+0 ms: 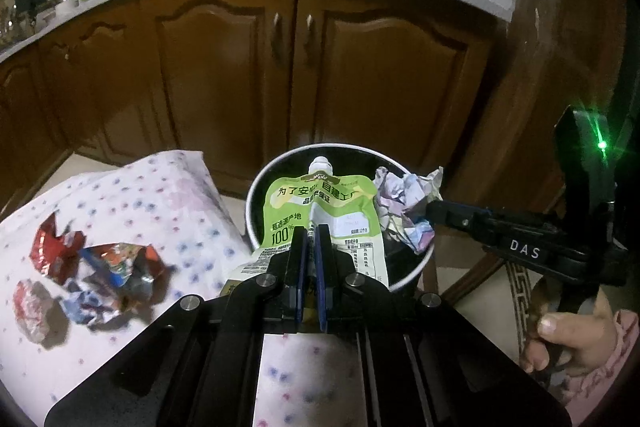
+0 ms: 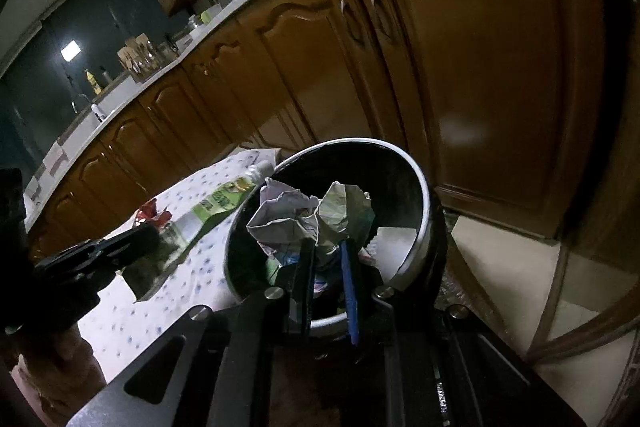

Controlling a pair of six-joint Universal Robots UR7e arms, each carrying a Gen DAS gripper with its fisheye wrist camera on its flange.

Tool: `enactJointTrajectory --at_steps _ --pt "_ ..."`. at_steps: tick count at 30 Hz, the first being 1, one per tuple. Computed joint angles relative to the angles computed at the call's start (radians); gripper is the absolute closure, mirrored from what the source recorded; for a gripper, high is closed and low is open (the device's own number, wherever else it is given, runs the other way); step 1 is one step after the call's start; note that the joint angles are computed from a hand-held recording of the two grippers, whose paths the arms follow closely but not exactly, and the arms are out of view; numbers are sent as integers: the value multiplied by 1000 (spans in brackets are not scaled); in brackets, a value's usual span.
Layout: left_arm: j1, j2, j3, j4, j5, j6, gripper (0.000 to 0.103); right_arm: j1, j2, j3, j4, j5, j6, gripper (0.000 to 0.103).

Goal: Collect trash
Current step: 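Carry the pouch and crumpled paper over the bin and open both tools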

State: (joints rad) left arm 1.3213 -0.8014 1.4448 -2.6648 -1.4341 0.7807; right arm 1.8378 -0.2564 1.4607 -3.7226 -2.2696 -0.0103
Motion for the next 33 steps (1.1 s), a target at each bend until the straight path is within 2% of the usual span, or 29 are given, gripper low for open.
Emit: enactJointTrajectory --at_steps 11,17,20,21,22,26,30,33 --pt "-18 68 -68 57 60 -16 99 -21 -3 -29 79 -17 4 90" --pt "-14 89 -106 105 64 -37 98 -33 -7 -37 125 -8 26 89" --pt "-13 97 -125 132 62 -51 98 -37 -10 -38 141 -3 33 86" --pt "-12 96 -124 133 60 -54 95 -38 -10 -39 142 -1 34 83" --pt "-13 93 -121 133 58 -54 93 -40 -13 -39 148 2 41 77" --pt "-9 71 -94 101 42 -49 71 -41 -17 -28 118 16 51 65" --pt "7 45 -80 99 26 -83 69 -32 -11 -19 77 21 51 55" --pt "29 21 -73 110 12 -128 65 -22 -2 -10 40 35 60 41"
